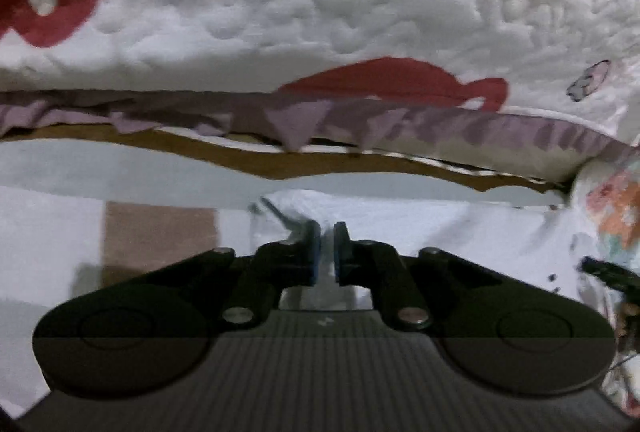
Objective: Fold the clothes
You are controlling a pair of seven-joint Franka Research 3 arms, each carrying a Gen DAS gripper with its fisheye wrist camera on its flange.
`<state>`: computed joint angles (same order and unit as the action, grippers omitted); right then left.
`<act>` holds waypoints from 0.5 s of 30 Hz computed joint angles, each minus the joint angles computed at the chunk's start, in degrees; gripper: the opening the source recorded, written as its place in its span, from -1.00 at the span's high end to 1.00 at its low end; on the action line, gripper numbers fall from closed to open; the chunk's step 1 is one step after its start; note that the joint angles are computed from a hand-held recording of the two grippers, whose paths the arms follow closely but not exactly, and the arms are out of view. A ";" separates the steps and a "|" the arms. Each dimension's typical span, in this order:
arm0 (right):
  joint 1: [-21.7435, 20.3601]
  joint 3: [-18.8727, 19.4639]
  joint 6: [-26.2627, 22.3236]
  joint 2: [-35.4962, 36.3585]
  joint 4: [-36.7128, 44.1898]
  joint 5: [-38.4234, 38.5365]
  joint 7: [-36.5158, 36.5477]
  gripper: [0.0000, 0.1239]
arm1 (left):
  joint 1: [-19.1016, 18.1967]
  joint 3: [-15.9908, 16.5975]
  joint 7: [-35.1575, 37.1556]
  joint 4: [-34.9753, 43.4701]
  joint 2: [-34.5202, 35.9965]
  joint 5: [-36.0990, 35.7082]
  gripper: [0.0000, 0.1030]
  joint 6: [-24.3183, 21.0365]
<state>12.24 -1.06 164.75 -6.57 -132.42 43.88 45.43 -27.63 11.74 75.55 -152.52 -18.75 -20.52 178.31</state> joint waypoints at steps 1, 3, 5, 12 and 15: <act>0.15 -0.03 0.32 0.28 -0.09 0.51 -0.60 0.15 | 0.60 -0.35 -2.32 0.18 0.22 3.13 0.88 -0.29; 0.39 -0.02 0.94 0.86 -0.26 1.60 -1.86 0.15 | 1.56 -1.60 -0.11 1.02 0.20 1.26 0.88 -2.95; 0.79 -0.22 0.99 0.96 0.03 4.52 -4.22 0.15 | 1.28 -1.47 1.44 1.67 0.25 -0.27 0.83 -5.06; 1.23 -0.34 -1.20 0.68 1.13 13.19 -10.38 0.15 | 13.56 -12.93 -6.05 3.79 2.28 7.81 0.21 -8.71; 1.32 0.01 -1.92 0.61 1.07 15.27 -11.36 0.15 | 13.68 -13.22 -5.15 4.89 3.77 9.36 0.56 -7.85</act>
<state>13.57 -1.06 162.83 -5.96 -131.36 59.16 34.07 -13.96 -1.47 70.39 -147.63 -14.98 -11.16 170.47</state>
